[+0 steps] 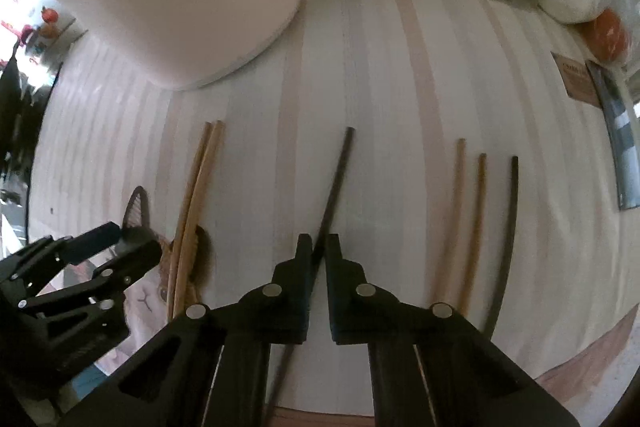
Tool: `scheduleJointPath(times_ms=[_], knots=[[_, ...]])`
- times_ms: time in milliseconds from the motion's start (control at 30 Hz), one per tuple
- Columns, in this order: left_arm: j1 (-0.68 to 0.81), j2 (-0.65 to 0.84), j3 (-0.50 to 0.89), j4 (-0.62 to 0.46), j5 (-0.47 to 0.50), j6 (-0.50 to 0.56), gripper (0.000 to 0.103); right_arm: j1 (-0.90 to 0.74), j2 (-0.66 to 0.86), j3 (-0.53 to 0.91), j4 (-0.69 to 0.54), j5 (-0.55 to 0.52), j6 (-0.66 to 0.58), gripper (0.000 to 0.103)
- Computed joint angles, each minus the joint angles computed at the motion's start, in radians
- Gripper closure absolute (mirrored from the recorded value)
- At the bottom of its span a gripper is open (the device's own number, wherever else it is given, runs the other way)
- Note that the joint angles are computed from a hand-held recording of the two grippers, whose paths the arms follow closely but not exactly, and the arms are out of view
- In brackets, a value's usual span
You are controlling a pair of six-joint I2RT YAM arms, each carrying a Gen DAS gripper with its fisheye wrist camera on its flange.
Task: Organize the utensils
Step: 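Grasp two wooden chopsticks with the left tool while the right tool grasps a dark one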
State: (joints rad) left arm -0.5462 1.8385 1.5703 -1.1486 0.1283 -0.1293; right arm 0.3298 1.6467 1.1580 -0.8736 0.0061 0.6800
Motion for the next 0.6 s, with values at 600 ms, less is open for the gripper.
scheduleJointPath(times_ms=[600], knots=[[-0.104,0.072,0.103,-0.029,-0.066,-0.019,0.051,-0.051,-0.068,-0.073,-0.004,-0.027,0.004,0.097]])
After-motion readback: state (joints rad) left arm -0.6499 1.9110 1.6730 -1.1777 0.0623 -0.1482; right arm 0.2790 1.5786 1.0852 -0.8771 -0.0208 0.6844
